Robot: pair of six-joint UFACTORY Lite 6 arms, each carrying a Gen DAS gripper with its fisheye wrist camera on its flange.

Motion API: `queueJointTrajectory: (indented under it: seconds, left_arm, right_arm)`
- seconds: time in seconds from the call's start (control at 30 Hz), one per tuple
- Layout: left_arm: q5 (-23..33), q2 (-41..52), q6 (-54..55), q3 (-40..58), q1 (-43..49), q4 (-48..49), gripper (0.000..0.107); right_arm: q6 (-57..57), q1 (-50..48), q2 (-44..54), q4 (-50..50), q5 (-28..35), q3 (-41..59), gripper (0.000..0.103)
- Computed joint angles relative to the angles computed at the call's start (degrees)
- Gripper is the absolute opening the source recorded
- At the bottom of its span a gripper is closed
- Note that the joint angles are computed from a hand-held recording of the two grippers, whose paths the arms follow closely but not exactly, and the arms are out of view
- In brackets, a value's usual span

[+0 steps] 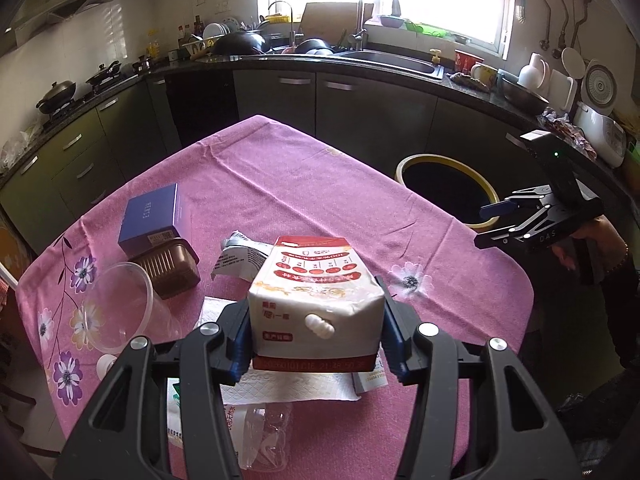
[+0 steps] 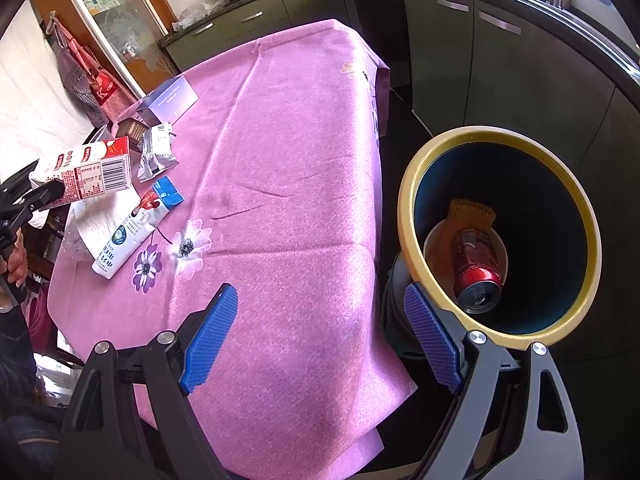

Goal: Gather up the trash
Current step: 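Carry the milk carton over the bin and open the left tool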

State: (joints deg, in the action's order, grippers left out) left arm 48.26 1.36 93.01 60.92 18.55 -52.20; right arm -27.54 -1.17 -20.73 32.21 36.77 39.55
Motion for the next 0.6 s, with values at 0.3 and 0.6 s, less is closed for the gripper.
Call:
queueJointTrajectory:
  seconds: [0.3, 0.6]
  left_arm:
    - [8.3, -7.5, -5.8, 0.6, -6.0, 1.8, 0.05]
    - [-2.8, 4.5, -21.0, 10.5, -35.5, 3.4, 0.05]
  right_arm:
    - [-4.5, -15.3, -12.7, -0.7, 8.6, -3.0, 0.084]
    - [-30.4, -55.1, -17.9, 6.9, 28.1, -2.9, 0.085]
